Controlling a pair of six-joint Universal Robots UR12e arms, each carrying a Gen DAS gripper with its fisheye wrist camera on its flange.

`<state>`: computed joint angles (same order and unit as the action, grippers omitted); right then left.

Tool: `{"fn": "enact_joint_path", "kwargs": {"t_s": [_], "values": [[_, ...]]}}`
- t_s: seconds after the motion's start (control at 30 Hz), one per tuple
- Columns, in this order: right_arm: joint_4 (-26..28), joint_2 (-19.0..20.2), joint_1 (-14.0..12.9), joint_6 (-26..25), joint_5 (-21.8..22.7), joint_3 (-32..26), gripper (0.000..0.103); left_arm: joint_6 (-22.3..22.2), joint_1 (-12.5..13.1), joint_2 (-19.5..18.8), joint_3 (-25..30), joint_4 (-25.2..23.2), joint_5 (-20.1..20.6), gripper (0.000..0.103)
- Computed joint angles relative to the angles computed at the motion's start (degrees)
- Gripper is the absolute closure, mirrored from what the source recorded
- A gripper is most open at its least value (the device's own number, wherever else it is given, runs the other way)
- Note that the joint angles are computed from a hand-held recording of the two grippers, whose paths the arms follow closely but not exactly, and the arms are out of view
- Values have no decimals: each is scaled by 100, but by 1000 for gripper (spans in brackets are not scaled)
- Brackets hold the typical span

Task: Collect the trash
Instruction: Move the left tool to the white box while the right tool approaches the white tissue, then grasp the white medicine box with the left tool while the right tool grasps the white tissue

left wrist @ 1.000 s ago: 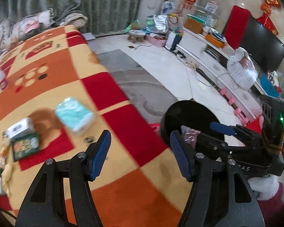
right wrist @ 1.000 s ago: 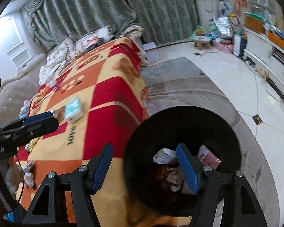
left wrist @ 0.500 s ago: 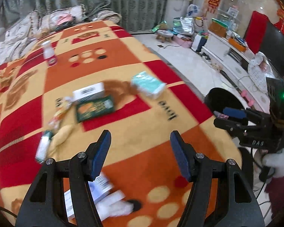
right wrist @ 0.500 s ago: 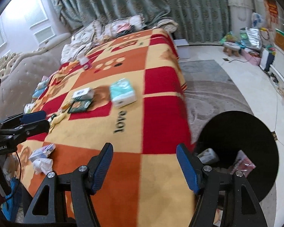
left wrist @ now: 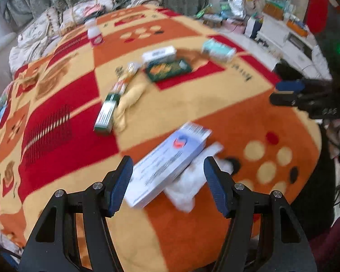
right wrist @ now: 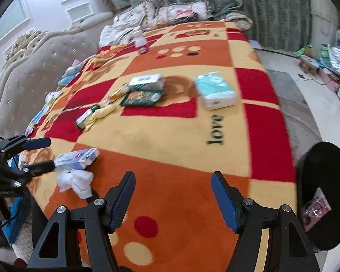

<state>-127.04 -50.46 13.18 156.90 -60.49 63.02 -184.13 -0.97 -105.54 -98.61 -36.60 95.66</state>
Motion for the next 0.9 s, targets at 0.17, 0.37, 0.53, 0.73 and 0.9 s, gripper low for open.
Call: {"fn": "enact_joint_path", "kwargs": {"t_s": [0.17,0.37,0.53,0.73,0.9], "values": [[261,5,152,-409,20,-44,36,-109,113,-11,-88,-206,51,39],[495,36,247,-606,4,-88,36,36,124,-212,105,-284,86,39],[717,61,274,-583,38,-149,36,-269,152,-486,369,-220,259,39],[1201,58,344,-844,358,-221,36,-889,540,-441,304,-108,-874,39],[1331,100,492,-1177,464,-241,35,-965,709,-113,-1,183,-1250,39]]}}
